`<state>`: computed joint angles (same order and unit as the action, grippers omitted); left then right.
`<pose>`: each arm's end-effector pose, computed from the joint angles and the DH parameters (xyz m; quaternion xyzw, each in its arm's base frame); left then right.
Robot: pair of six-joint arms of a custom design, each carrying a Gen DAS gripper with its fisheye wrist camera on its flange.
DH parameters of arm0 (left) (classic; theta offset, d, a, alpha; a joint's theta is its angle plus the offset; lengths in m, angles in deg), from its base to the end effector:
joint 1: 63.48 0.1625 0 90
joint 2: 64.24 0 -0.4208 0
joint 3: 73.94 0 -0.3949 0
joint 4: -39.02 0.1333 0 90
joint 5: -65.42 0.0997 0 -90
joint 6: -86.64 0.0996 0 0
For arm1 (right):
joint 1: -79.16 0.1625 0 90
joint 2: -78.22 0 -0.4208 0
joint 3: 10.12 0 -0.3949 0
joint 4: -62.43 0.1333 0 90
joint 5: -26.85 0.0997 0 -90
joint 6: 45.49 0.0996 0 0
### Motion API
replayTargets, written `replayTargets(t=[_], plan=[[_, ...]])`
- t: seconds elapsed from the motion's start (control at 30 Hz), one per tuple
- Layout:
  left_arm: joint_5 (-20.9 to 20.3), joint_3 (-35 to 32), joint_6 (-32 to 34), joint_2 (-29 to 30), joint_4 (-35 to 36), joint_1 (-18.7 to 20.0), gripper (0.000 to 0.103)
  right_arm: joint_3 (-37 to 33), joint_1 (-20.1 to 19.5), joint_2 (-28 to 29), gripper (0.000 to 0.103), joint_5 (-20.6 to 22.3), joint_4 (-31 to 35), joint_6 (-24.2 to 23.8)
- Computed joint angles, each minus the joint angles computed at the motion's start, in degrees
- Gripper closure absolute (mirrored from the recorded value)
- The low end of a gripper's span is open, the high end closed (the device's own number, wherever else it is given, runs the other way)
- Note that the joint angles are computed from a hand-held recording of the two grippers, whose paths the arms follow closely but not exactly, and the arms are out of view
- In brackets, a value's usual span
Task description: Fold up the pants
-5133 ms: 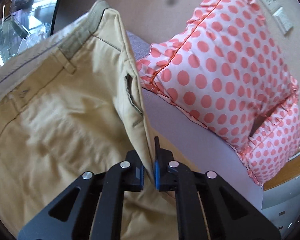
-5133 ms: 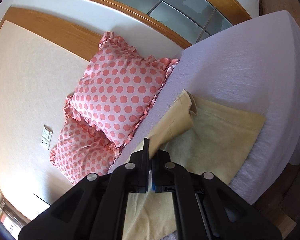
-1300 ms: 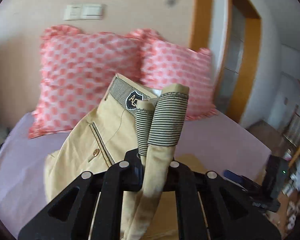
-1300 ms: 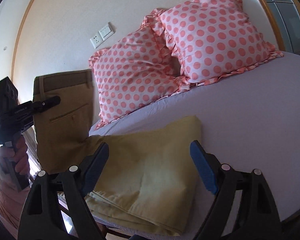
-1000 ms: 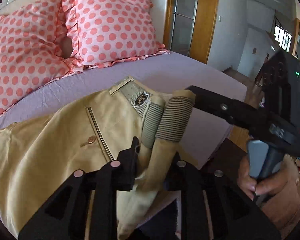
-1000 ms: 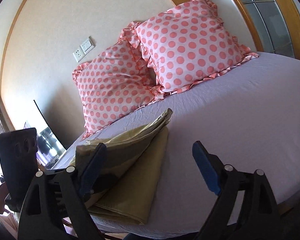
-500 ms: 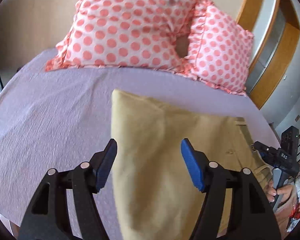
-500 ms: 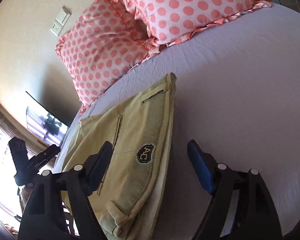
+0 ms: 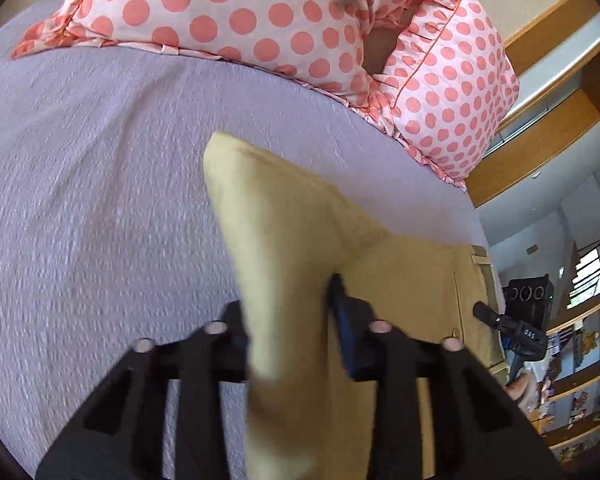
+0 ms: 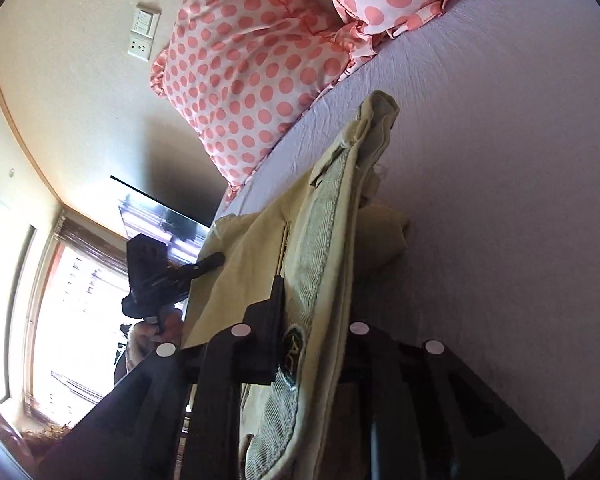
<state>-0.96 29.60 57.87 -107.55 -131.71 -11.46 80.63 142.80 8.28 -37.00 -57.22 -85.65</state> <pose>-0.2497 -0.6013 0.0578 0.0410 0.9630 -0.2562 0.0724 -0.1191 -0.6393 0.3445 -0.1340 0.9620 -0.1865 0.1474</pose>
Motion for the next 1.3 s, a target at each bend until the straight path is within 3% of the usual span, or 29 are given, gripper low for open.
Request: replayTargets(t=[0.07,0.2,0.33,0.43,0.47,0.5,0.6,0.63,0.7,0.8,0.87,0.97,1.03,1.1,1.13,1.23,1.3], plan=[[-0.1,-0.7,0.5,-0.3,0.7,0.1,0.092,-1.3,0.7,0.5,0.089,1.2,0.7,0.2],[6.2,-6.0,3.4,1.0,4.6,-0.9,0.094,-6.3,4.5,3.3,0.089,0.1,-0.9,0.9],[15.3,-16.4,8.6,6.5,7.1,0.0,0.094,-15.6,7.8,10.6,0.089,-2.9,-5.7,5.9],[23.0,-24.7,8.1,11.8,13.4,0.8,0.082,-20.8,9.2,16.0,0.085,-9.7,-10.2,11.4],[23.2,-25.6,6.1,12.2,15.5,1.2,0.075,-21.0,9.9,16.9,0.083,-14.5,-12.2,12.5],[23.4,-24.8,4.8,11.7,15.3,1.3,0.073,-20.5,10.2,16.9,0.074,-18.0,-13.7,13.2],[30.8,-18.0,4.8,9.2,9.3,-1.3,0.063,-12.0,9.8,12.0,0.06,-20.8,-26.7,12.7],[32.3,-15.1,5.6,8.0,6.2,-2.5,0.053,-9.2,9.4,10.0,0.055,-19.1,-29.7,12.1],[29.6,-9.1,7.5,5.5,-0.6,-4.4,0.046,-4.8,7.7,5.9,0.05,-11.7,-28.6,10.5],[23.0,-3.0,6.8,3.5,-4.3,-6.8,0.034,-0.8,6.9,2.6,0.036,-7.4,-23.2,7.0],[19.4,-1.6,6.3,4.0,-4.5,-7.7,0.027,2.5,7.3,1.4,0.03,-9.0,-24.5,5.2],[19.7,-3.5,3.6,7.2,-0.4,-8.1,0.022,6.0,8.7,1.3,0.021,-14.4,-29.9,3.2],[22.7,-4.7,1.1,8.8,4.2,-8.3,0.022,6.4,9.7,1.9,0.02,-18.9,-31.5,4.7],[28.5,-3.7,-1.1,9.5,6.0,-10.4,0.02,10.5,10.2,0.1,0.02,-20.9,-37.6,4.0],[30.9,-2.9,-3.8,9.4,8.4,-11.5,0.012,13.4,10.7,-1.1,0.014,-22.3,-41.2,2.7],[35.3,1.7,-8.3,8.4,9.3,-14.5,0.005,21.8,10.4,-4.1,0.005,-22.7,-51.5,-2.9],[37.6,3.6,-16.5,7.5,16.6,-16.1,0.002,26.8,10.6,-4.2,0.004,-24.7,-59.5,-6.5]])
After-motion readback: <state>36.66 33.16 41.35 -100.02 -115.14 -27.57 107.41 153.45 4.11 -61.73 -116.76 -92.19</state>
